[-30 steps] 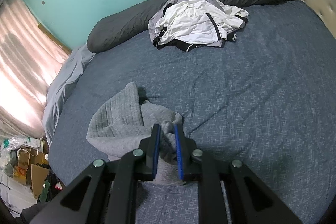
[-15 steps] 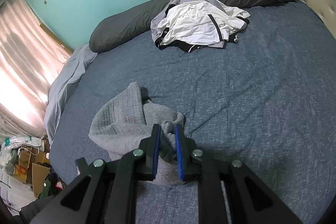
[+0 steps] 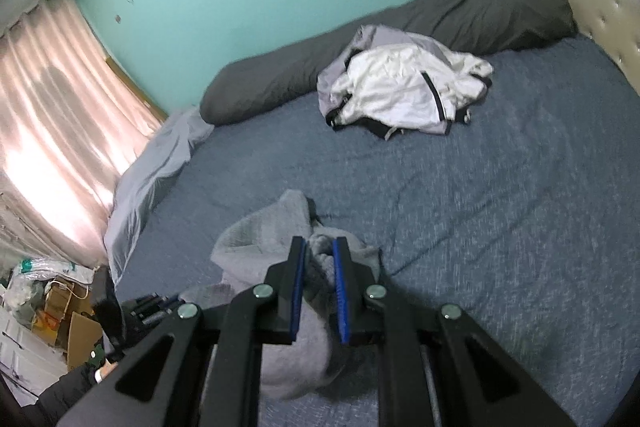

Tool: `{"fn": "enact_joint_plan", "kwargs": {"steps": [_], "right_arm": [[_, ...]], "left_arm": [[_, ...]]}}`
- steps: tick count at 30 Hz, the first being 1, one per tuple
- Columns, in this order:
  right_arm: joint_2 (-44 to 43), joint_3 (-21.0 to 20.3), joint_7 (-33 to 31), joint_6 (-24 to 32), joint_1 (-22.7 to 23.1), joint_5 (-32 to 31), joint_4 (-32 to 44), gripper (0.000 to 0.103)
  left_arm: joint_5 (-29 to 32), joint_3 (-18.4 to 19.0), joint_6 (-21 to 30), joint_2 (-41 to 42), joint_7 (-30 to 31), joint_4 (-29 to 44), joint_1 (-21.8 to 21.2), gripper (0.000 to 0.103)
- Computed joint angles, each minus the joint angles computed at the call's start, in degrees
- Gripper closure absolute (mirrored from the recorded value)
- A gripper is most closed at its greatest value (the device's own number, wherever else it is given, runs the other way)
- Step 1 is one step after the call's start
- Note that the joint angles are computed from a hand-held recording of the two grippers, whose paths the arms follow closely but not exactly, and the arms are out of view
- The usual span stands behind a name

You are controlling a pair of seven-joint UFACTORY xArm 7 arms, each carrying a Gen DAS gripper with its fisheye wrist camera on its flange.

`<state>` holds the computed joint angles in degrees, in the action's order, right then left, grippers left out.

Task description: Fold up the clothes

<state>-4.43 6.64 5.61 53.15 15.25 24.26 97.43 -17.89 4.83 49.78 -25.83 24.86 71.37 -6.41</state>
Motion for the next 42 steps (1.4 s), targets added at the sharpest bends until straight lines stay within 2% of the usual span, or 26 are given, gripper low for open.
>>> {"fn": "enact_joint_plan", "kwargs": {"steps": [5, 10, 14, 17, 20, 23, 25, 27, 31, 37, 42], "right_arm": [[-0.76, -0.05, 0.03, 0.79, 0.10, -0.44, 4.45, 0.090], [0.21, -0.01, 0.40, 4.13, 0.18, -1.32, 12.95, 0.090], [2.51, 0.47, 1.41, 8.79, 0.29, -2.96, 23.03, 0.090], [5.69, 1.43, 2.19, 13.77, 0.96, -5.28, 32.90, 0.090], [9.35, 2.58, 3.04, 18.23, 2.41, -8.00, 41.48, 0.090], [12.65, 3.23, 3.96, 21.95, 4.50, -10.87, 47.16, 0.090], [13.09, 3.33, 4.22, 22.20, 5.37, -11.45, 46.27, 0.090], [12.01, 3.17, 4.09, 21.08, 5.43, -11.17, 42.25, 0.090], [10.86, 3.06, 4.12, 19.26, 5.23, -10.79, 35.77, 0.090], [13.30, 2.95, 3.82, 17.71, 4.80, -10.54, 31.45, 0.090], [18.12, 2.89, 4.16, 17.01, 4.92, -10.83, 32.86, 0.090]], "left_arm": [[-0.68, 1.86, 3.02, 1.80, -0.35, 9.15, 0.90, 0.094], [-4.03, 4.10, 8.29, 8.92, -0.02, 24.96, 1.40, 0.095], [-10.67, 6.41, 15.80, 16.38, 0.30, 39.07, 3.13, 0.094], [-13.04, 6.06, 18.92, 20.88, -0.14, 45.43, 5.38, 0.094], [-13.41, 4.05, 20.20, 21.92, 0.24, 44.52, 7.20, 0.094], [-12.46, 1.40, 19.77, 21.06, 0.70, 39.22, 8.48, 0.094], [-11.24, 0.02, 18.11, 19.54, 1.36, 33.60, 8.47, 0.094], [-10.50, -0.60, 16.46, 18.53, 1.98, 28.76, 8.18, 0.094], [-10.39, -0.88, 13.58, 18.76, 2.62, 22.23, 7.77, 0.094], [-11.16, -1.17, 10.74, 22.72, 3.25, 19.02, 8.37, 0.094], [-12.64, -2.01, 8.98, 26.58, 4.75, 18.80, 9.65, 0.093]]}}
